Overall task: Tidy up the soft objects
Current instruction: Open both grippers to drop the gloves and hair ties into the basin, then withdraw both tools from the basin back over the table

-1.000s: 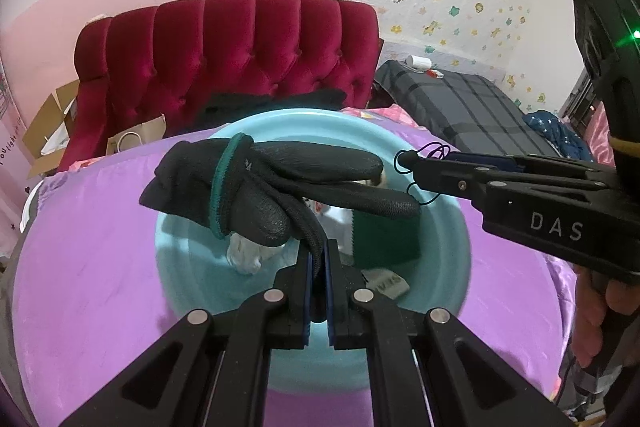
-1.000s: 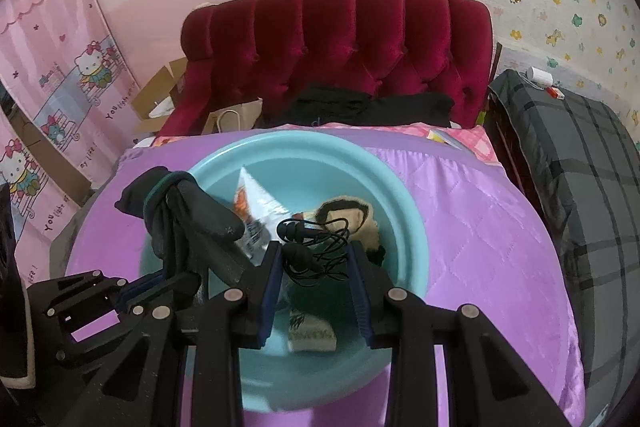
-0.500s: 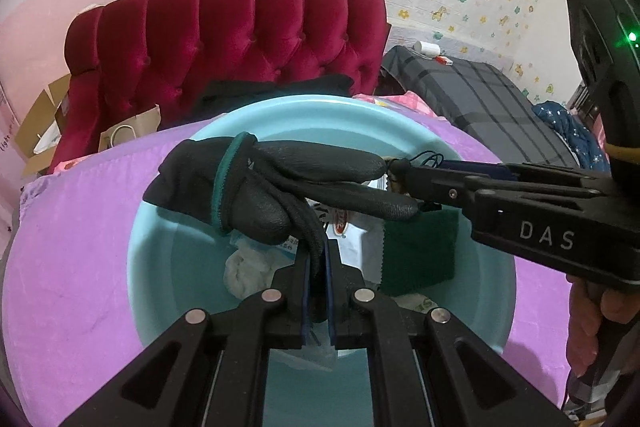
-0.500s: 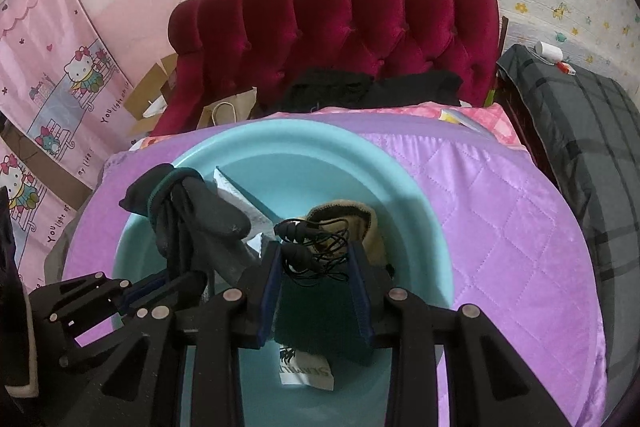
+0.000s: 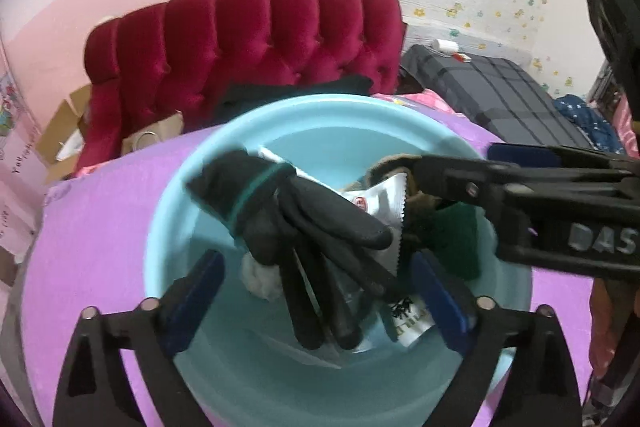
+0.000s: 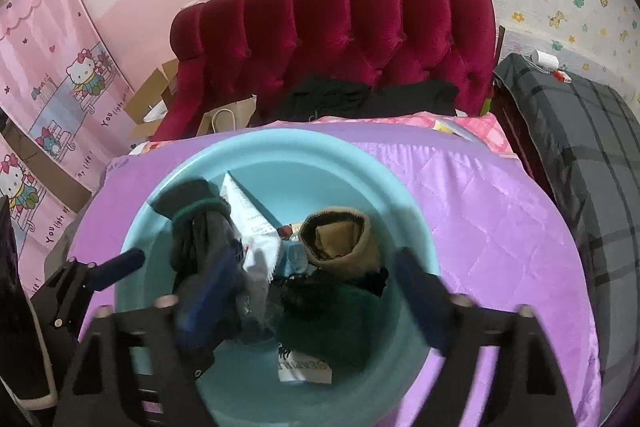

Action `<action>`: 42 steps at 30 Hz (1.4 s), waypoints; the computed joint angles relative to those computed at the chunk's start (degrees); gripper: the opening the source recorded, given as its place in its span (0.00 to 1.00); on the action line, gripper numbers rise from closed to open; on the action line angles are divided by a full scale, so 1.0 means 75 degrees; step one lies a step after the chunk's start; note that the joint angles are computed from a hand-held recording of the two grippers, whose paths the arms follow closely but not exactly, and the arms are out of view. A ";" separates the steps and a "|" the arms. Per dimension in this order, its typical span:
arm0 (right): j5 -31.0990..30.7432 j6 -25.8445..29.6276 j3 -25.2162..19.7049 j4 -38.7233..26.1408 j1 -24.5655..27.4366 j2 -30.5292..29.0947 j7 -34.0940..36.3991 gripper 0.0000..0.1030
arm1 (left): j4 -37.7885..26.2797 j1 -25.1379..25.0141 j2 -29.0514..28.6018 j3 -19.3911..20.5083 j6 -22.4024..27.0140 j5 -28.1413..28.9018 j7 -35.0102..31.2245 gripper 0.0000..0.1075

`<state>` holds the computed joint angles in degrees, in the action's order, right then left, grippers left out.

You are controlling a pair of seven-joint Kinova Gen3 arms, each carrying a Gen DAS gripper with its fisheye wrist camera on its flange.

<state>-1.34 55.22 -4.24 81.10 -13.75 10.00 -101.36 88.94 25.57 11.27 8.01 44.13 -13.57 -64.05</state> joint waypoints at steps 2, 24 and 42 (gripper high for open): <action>0.0102 0.0060 0.0003 0.0026 -0.0055 -0.0036 -0.0075 0.99 | 0.0095 -0.0222 -0.0083 0.0138 -0.0084 0.0241 -0.0057 0.96; 0.0939 0.1100 -0.0458 0.0637 -0.0536 -0.1567 -0.1122 1.00 | 0.1076 -0.0085 -0.1624 0.0683 0.0593 -0.0919 0.1475 0.96; 0.1334 0.1982 -0.1352 0.1243 -0.0610 -0.3135 -0.2201 1.00 | 0.1276 0.0033 -0.2637 0.1898 0.1874 -0.1618 0.2904 0.96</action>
<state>8.67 70.08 -14.38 90.42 -18.33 -13.52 -117.87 98.51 25.81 -8.51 22.25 58.19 -25.70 -42.27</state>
